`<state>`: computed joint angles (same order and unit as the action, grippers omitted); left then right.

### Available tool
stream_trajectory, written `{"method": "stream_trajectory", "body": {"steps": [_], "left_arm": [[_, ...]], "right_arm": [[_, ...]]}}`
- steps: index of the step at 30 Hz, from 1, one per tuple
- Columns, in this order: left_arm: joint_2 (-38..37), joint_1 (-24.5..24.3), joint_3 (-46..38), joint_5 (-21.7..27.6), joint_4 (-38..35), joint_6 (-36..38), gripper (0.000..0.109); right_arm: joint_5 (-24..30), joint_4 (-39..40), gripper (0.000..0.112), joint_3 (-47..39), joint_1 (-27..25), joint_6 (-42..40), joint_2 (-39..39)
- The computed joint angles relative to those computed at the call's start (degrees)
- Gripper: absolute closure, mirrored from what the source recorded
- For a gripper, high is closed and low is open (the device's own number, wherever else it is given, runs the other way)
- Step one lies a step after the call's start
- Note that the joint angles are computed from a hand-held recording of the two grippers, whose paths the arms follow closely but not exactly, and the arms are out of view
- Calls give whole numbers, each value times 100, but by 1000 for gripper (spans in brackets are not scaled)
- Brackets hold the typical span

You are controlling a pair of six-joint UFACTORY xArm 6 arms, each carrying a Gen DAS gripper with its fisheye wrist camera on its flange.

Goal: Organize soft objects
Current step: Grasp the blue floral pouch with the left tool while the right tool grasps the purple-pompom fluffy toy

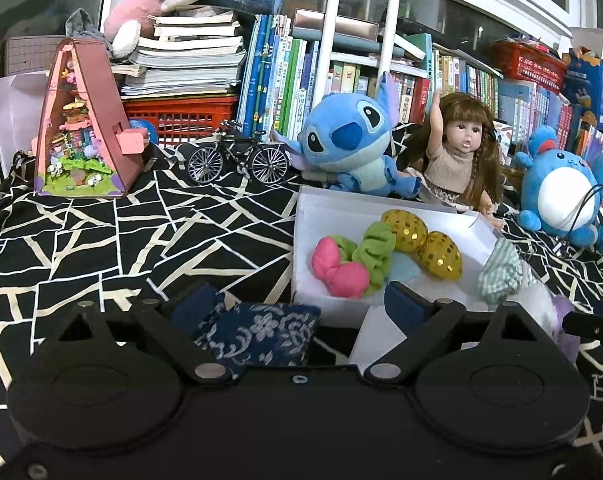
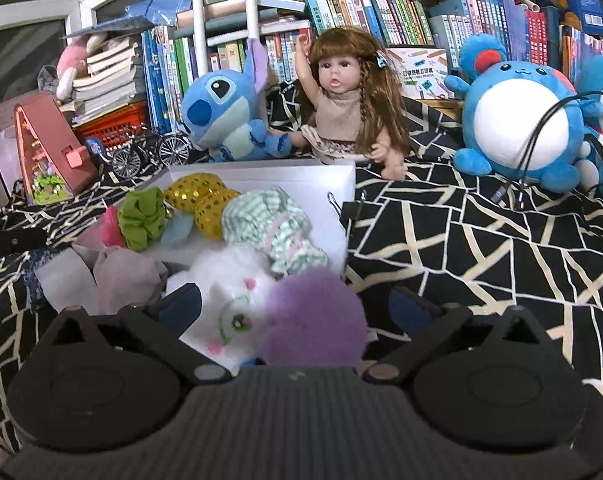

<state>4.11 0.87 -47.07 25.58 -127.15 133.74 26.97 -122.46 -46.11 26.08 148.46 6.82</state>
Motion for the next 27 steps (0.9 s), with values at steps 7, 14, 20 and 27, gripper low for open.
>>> {"method": "stream_trajectory", "body": {"steps": [7,14,20,27], "left_arm": [[46,210,83,63,28,-2,14],[190,336,33,-55,-42,56,14],[326,352,-34,-159,-94,14,14],[497,285,-139,-289,-231,20,14]], "right_arm": [[100,289,9,125,81,-144,19],[158,417,9,197,100,-118,47],[252,534,9,241,132,-166,50],[611,958,10,307,230,-391,39]]}}
